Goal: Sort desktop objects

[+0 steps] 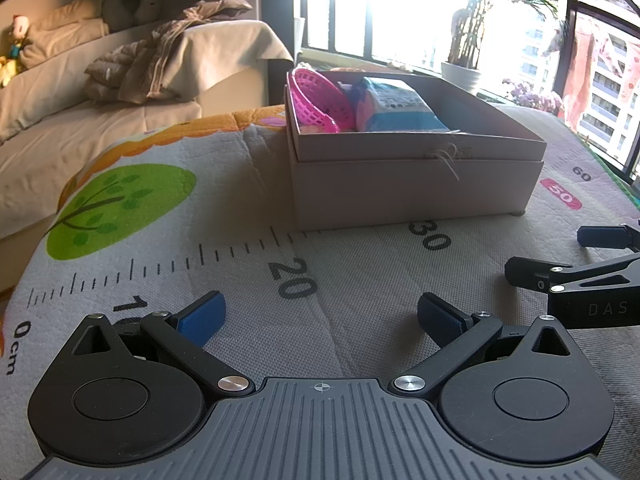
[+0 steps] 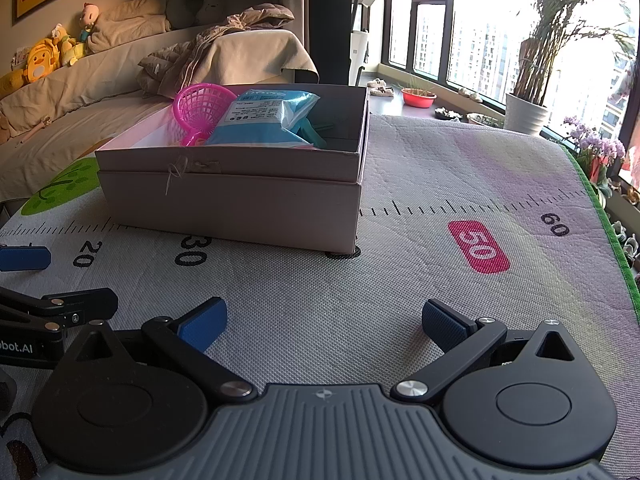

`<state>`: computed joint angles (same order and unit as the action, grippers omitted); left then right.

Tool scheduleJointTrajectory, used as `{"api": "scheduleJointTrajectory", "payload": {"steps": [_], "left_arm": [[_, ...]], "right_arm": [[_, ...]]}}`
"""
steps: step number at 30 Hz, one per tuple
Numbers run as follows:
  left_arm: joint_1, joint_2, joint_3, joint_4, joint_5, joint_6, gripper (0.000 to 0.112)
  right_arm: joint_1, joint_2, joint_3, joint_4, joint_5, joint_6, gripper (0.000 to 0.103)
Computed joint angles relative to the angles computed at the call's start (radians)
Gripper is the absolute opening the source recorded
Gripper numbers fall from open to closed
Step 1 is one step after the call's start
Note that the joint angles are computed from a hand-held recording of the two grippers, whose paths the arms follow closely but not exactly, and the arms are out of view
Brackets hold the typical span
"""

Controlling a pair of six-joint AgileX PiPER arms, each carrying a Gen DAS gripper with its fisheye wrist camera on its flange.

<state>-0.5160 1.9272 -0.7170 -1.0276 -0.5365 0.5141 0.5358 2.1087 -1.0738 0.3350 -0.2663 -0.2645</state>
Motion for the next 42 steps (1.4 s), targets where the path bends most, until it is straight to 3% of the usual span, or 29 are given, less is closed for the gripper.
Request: {"api": "scheduleJointTrajectory", "payload": {"steps": [42], "left_arm": [[0.0,0.001,-0.001,0.002,0.0,-0.001,0.103]], "right_arm": [[-0.003,0.002,-0.003,-0.007,0.002,0.004,0.103]]}}
